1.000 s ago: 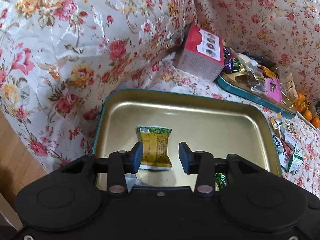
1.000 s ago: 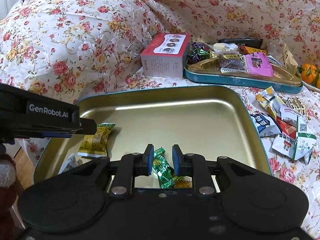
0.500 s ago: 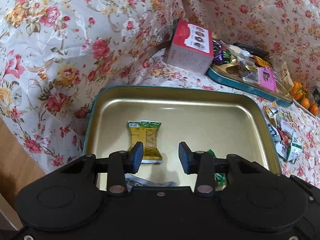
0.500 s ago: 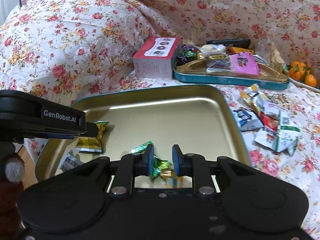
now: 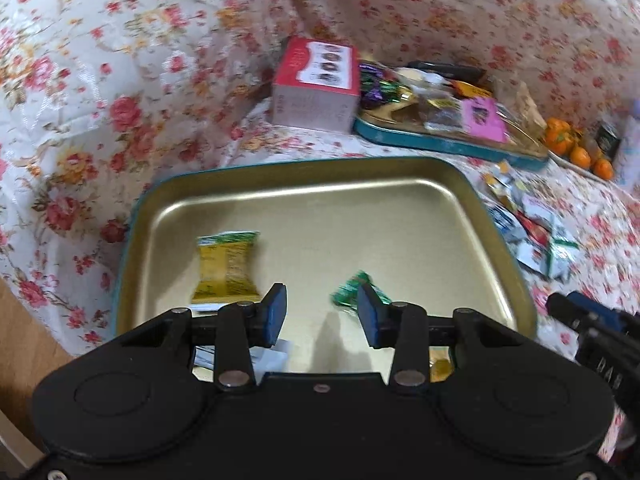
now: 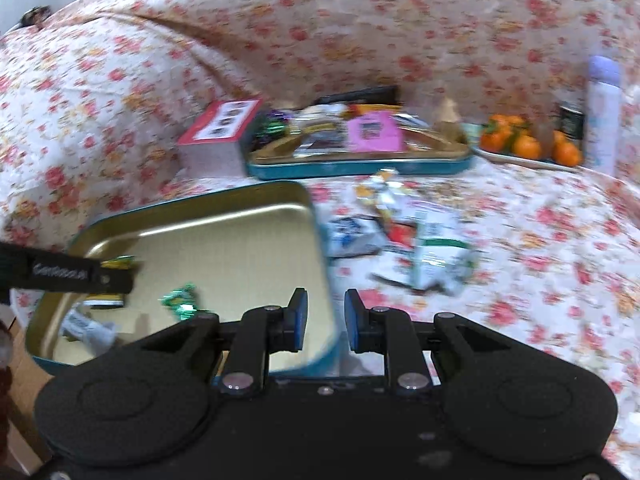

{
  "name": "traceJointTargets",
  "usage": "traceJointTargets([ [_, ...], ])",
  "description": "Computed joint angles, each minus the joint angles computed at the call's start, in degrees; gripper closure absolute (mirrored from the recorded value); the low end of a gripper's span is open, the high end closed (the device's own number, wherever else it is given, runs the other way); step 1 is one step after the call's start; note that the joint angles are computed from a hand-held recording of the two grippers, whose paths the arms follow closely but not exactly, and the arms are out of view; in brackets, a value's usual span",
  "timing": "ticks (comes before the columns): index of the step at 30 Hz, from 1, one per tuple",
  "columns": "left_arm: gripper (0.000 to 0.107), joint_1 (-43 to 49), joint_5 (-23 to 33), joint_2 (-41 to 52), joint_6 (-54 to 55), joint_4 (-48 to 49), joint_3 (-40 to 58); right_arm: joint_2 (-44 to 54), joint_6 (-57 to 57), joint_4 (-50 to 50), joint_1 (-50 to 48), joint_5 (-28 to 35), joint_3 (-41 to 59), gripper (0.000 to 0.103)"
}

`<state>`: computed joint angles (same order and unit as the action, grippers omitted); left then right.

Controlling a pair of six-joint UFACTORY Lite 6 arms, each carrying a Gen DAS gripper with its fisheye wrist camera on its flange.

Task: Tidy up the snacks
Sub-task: 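Withdraw both tools from the tin tray toward the scattered snacks, then reach the right tool toward the white packets beside the snack tray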

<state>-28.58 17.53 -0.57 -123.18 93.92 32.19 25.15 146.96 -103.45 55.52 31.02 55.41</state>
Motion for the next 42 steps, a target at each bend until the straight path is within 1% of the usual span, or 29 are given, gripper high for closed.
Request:
traceJointTargets([
  [3,0.059,-3.90,1.35,0.16,-0.64,0.08,0.00,-3.42,2.93,-1.41,-1.56,1.50,-5.93,0.081],
  [8,0.059,-11.88,5.33,1.24,-2.88,-0.22,0.75,-8.73,8.28,-4.12,-3.71,3.69,-15.55,0.081],
  [13,0.059,-20.32,9.01,3.83,-6.21,-0.14,2.73,-12.25,13.93,-8.60,-6.91,4.36,-23.40,0.081],
  [15,0.059,-22.66,9.63,4.56,-9.15,-0.90,3.49,-13.39,15.63,-11.28,-8.83,4.36,-26.17,0.081],
  [18,0.059,-24.72,8.04,6.20,-11.62,-2.18,5.13,-15.22,18.15,-15.28,-11.60,4.53,-29.25,0.081],
  [21,0.059,-28.02,10.07,8.18,-10.36,-6.38,7.21,-15.83,21.26,-21.83,-15.42,4.67,-30.11,0.080],
  [26,0.059,-30.89,12.07,8.68,-11.75,-11.62,7.86,-13.76,26.64,-32.96,-20.53,3.58,-26.00,0.077],
  [29,0.059,-31.62,12.61,8.33,-13.11,-14.65,6.87,-9.56,26.48,-37.57,-21.66,2.36,-19.90,0.073],
  [32,0.059,-31.65,12.25,8.09,-13.95,-17.12,5.63,-4.69,25.38,-40.88,-21.88,1.50,-13.28,0.073],
  [35,0.059,-31.77,12.55,8.36,-13.26,-19.27,5.38,0.39,21.41,-40.16,-20.79,0.56,-6.48,0.072],
  [37,0.059,-32.22,13.68,8.86,-12.27,-20.47,5.91,3.55,19.44,-39.80,-20.54,-0.07,-3.03,0.072],
  [39,0.059,-32.46,14.34,9.44,-11.21,-20.92,6.78,6.99,15.33,-37.07,-20.05,-0.97,0.38,0.071],
  [40,0.059,-32.56,14.44,9.73,-11.02,-20.77,7.19,8.68,11.68,-33.87,-19.48,-0.58,1.77,0.066],
  [41,0.059,-32.75,14.53,9.94,-10.99,-20.50,7.52,9.42,9.57,-32.09,-18.90,0.94,1.87,0.064],
  [42,0.059,-32.84,14.49,10.25,-10.84,-20.26,7.91,9.64,8.35,-31.24,-18.64,1.68,1.44,0.064],
])
